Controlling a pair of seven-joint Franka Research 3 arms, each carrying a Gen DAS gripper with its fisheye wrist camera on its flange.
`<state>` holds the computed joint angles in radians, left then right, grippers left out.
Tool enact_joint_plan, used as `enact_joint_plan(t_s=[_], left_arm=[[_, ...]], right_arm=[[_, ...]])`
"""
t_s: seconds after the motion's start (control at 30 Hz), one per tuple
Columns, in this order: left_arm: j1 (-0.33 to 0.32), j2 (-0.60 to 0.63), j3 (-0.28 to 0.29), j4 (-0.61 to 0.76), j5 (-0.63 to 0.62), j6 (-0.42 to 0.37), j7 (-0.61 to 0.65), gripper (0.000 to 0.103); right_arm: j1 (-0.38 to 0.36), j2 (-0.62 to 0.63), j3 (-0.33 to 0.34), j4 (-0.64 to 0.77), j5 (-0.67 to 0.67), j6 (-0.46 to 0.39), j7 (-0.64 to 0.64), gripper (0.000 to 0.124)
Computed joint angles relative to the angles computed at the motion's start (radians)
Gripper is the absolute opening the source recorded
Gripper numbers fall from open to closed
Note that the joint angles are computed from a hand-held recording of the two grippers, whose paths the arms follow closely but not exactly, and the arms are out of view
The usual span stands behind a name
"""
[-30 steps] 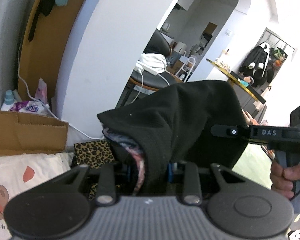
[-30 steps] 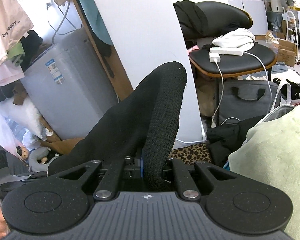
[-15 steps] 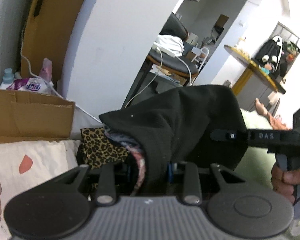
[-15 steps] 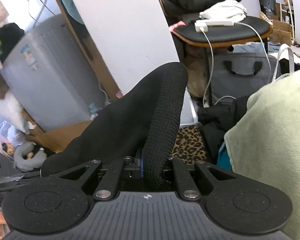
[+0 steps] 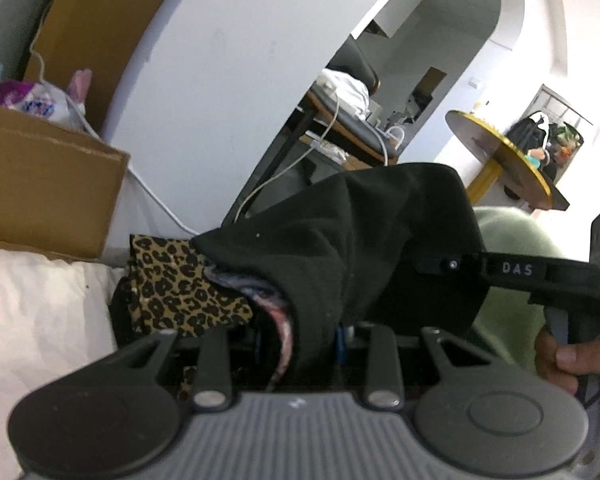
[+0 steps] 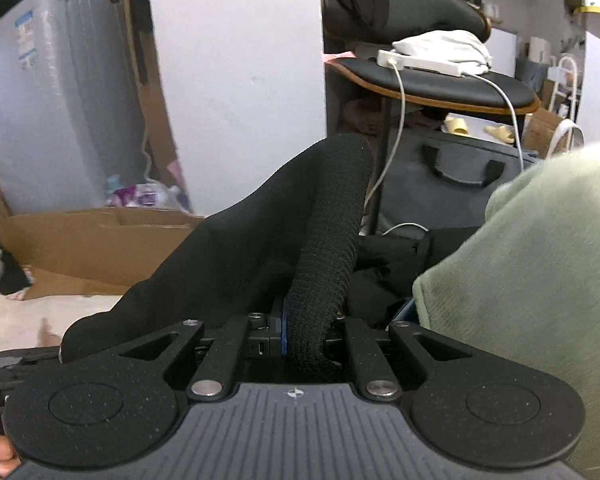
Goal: Fold clothes
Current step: 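Carry the folded shorts with both tools onto the leopard-print garment pile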
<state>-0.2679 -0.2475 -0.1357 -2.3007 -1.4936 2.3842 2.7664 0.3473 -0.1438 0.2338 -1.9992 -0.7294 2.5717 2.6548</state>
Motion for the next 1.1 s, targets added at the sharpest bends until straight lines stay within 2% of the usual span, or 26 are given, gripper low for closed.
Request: enact_joint_plan(t_s=[0.1, 0.27, 0.47, 0.67, 0.87, 1.1], left_arm=[[0.004, 0.076, -0.006, 0.033, -0.019, 0.004, 0.022, 0.033], [0.026, 0.178, -0.031, 0.083, -0.041, 0.029, 0.065, 0.033], [0.053, 0.294, -0.065, 0.172, 0.006, 0.057, -0.001, 0.033], [0.072, 0.402, -0.105, 0.287, 0.125, 0.083, -0.126, 0.033], [0.097, 0.48, -0.146, 0.362, 0.178, 0.127, -0.23, 0.033], [0.116, 0.536, -0.188, 0.405, 0.199, 0.178, -0.258, 0.033]], right_arm=[[-0.011, 0.036, 0.001, -0.01, -0.084, 0.025, 0.077, 0.007], [0.012, 0.118, -0.037, 0.015, -0.176, 0.04, 0.14, 0.007], [0.052, 0.225, -0.112, 0.087, -0.216, 0.077, 0.17, 0.007], [0.086, 0.337, -0.189, 0.182, -0.155, 0.084, 0.153, 0.007], [0.123, 0.43, -0.265, 0.26, -0.12, 0.128, 0.137, 0.007], [0.168, 0.529, -0.332, 0.352, -0.086, 0.103, 0.118, 0.008]])
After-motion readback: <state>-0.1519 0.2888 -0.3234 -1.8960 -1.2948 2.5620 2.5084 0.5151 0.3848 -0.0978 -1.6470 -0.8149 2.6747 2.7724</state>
